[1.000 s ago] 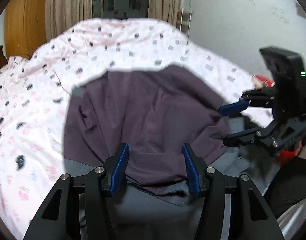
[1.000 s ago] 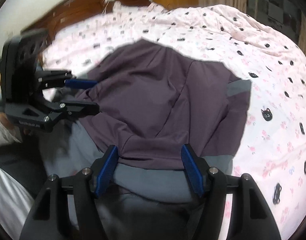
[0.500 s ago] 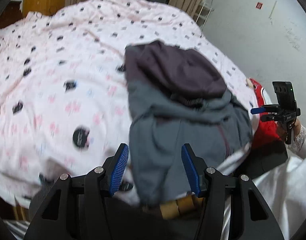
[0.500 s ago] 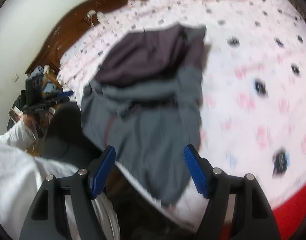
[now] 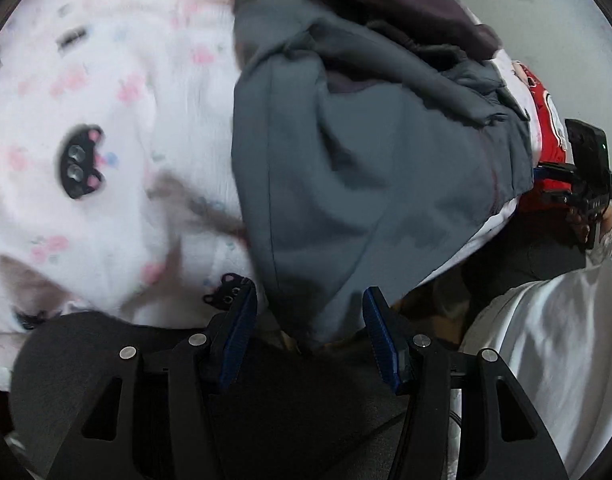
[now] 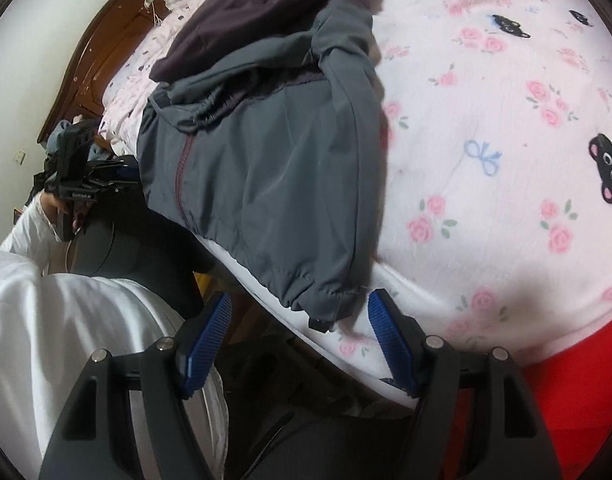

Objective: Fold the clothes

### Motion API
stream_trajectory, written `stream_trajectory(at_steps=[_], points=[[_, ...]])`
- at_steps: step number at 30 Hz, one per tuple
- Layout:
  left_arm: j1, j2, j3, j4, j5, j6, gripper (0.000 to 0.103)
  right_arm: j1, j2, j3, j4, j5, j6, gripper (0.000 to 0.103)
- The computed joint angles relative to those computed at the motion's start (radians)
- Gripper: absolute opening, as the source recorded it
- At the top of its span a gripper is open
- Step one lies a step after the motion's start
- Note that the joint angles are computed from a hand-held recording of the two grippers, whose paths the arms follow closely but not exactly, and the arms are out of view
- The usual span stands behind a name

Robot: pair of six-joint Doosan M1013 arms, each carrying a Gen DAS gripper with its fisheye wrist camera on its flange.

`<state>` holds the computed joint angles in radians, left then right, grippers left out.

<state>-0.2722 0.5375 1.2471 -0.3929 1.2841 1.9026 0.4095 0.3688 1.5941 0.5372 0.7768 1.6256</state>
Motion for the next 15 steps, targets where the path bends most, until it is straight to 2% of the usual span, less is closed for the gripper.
stream_trajectory(at_steps=[5, 9, 11, 12, 13, 15], points=[[-0.007, 0.050, -0.061, 0.018, 0.101, -0.026, 0.049, -0.004, 0.005, -0.002, 0.009, 0.011, -0.008, 0.073], [-0.016, 0.052, -0.061, 0.012, 0.106, 0.003, 0.048, -0.003, 0.006, 0.000, 0.009, 0.010, -0.007, 0.073], [-0.025, 0.041, -0.048, 0.025, 0.090, 0.025, 0.029, -0.002, 0.007, -0.002, 0.009, 0.012, -0.006, 0.073], [-0.027, 0.035, -0.040, 0.027, 0.082, 0.033, 0.023, -0.002, 0.008, -0.002, 0.009, 0.013, -0.006, 0.073], [-0.028, 0.027, -0.030, 0.020, 0.074, 0.046, 0.012, -0.001, 0.008, -0.002, 0.009, 0.013, -0.006, 0.073], [-0.028, 0.010, -0.010, 0.003, 0.058, 0.074, 0.006, -0.002, 0.009, -0.003, 0.014, 0.014, -0.008, 0.073]])
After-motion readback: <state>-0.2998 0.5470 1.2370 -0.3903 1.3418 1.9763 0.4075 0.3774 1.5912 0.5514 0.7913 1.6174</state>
